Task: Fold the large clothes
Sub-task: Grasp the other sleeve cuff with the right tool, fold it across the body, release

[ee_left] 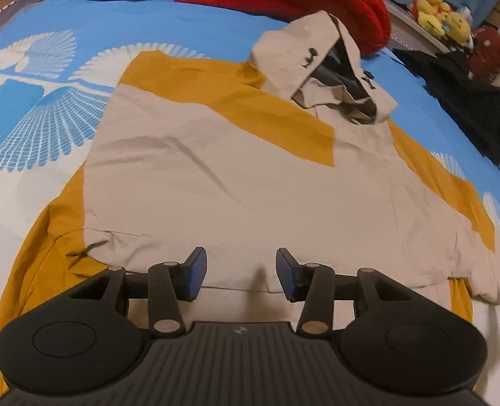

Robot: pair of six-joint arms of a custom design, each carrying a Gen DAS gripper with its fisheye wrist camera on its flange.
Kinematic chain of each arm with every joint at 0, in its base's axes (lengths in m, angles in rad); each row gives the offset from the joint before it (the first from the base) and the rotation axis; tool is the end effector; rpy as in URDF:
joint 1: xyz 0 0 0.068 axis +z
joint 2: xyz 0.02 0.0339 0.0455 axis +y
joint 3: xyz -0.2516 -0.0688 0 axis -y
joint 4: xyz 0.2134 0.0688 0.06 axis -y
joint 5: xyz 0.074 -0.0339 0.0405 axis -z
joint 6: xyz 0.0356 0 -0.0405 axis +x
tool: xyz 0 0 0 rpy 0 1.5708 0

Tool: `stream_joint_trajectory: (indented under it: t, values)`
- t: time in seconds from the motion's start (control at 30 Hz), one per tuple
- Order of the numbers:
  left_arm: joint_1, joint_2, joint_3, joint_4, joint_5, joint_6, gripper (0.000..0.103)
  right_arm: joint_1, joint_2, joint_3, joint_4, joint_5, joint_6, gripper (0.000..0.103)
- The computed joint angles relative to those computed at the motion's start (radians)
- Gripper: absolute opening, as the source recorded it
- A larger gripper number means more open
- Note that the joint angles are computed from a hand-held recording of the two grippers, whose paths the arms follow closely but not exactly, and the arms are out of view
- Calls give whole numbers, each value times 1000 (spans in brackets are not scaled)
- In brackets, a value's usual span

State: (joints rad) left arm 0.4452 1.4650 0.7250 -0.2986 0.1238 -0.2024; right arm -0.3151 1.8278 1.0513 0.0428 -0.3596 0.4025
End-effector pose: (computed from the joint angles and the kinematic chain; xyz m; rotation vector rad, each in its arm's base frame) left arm 0.2248 0.1024 0.1699 -0.7850 2.4770 -0.0741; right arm 0.3442 -0.0990 0.1782 0.6286 2.2017 0.4588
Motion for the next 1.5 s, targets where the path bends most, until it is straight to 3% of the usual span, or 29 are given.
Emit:
stream_joint_trajectory:
  t: [0.1,0.23,0.57,0.63,0.73,0.9,0.93,1.03,1.1,1.27,1.4,1.5]
  values:
    - [-16,-8,-17,13,-16,4,50,-145,97,97,-28,-83,-12,28]
    - [-22,-4,-20,25,-22,2,50,-256,237,197,-7,-94,-14,29]
    - [-43,26,-28,53,-32,6,50,-316,541,425,78,-139,157,29]
    - [-43,33,-27,55,-33,6,50,-314,607,531,56,-132,159,29]
    - [-43,39,-26,58,-33,14,50,-308,700,714,3,-40,137,29]
    - [-29,48,-24,65,-39,30,50,-317,892,1123,-215,-12,99,29]
    - [-25,50,-22,65,-38,32,50,-314,916,1178,-249,2,90,27]
    - [-10,44,-18,59,-29,38,50,-301,921,1220,-266,53,56,5]
    - [7,29,-16,48,-15,47,50,-292,882,1170,-221,81,35,2]
    - [88,-10,5,8,29,69,50,-200,575,748,84,141,-64,1]
    - [221,-42,41,-45,96,97,50,-61,235,370,299,67,-174,1]
    - [333,-38,91,-85,143,129,50,93,-43,114,382,-19,-220,1]
